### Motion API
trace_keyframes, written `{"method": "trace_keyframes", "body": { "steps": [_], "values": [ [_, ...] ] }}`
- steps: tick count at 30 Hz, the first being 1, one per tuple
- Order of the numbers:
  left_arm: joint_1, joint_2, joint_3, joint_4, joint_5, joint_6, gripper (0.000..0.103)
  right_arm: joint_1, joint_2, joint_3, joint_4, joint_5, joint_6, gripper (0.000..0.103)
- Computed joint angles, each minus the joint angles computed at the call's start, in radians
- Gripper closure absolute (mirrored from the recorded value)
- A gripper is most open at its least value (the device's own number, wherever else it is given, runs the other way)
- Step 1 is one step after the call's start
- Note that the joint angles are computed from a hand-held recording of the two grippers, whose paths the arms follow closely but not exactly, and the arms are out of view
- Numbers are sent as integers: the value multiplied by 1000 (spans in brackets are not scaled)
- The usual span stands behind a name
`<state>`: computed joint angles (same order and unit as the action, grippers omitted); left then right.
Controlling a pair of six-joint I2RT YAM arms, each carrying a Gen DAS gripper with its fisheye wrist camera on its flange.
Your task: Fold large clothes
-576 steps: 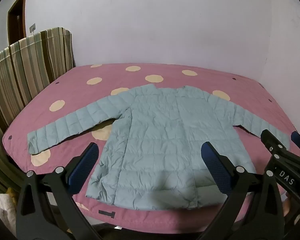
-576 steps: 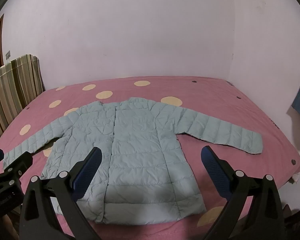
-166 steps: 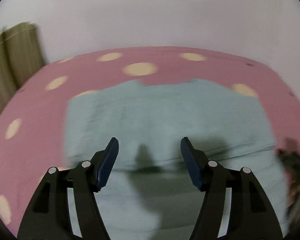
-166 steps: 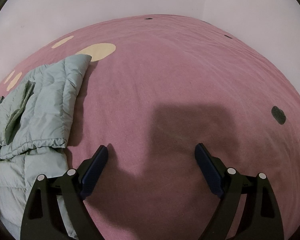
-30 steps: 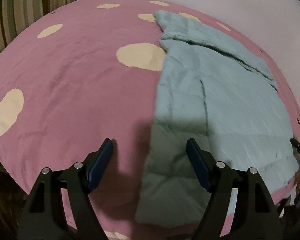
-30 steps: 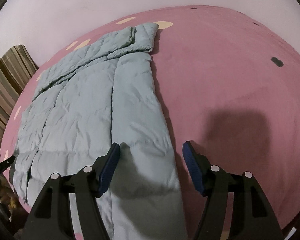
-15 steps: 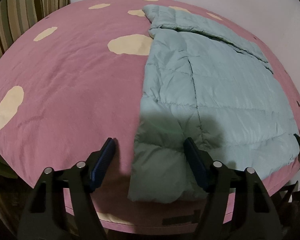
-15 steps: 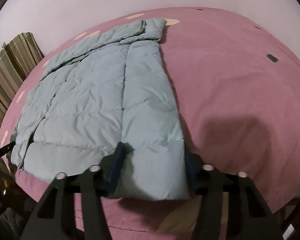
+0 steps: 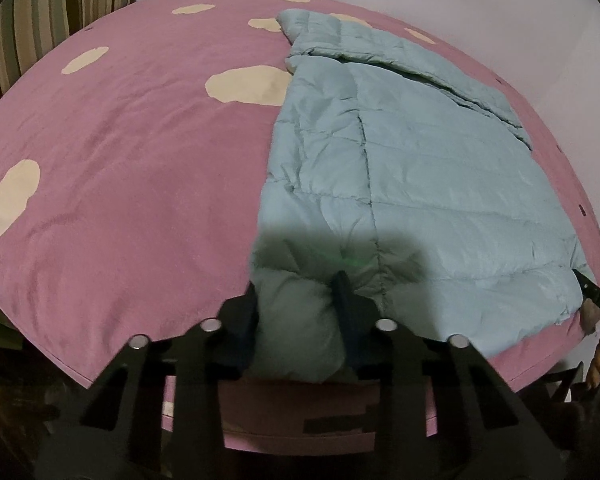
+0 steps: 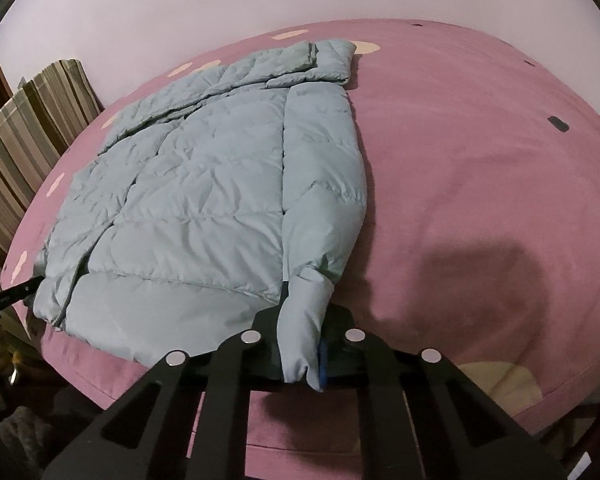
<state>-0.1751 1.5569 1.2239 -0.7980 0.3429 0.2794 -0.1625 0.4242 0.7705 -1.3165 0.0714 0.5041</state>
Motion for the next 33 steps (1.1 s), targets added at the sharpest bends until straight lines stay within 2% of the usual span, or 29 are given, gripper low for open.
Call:
{"method": "trace_keyframes", "body": {
  "steps": [2,7,13,15,19,23,26,33],
  "values": [
    [-4,-2,-2,-4,7,1,83,-11,-3,3,0,-9,-6,95],
    [-12,-27,2,-4,13,-20,94,-79,-17,21,-7,-67,-41,97],
    [-7,-50,83,-12,51,-54,97,-438,25,110,-17,-325,-290,97],
    [-17,-32,137,-18,58,-67,97,-511,67,146,-4,-387,-341,97],
    [-66,57,272,-5,22,-101,97,-492,169,195,96,-401,-318,98],
    [-118,214,463,0,-23,-158,98,-415,323,234,256,-340,-271,98],
    [-147,359,630,-28,-59,-190,98,-429,473,254,376,-365,-243,98],
    [-180,766,1128,-215,-120,-229,98,-456,817,287,573,-397,-188,98]
  ]
}}
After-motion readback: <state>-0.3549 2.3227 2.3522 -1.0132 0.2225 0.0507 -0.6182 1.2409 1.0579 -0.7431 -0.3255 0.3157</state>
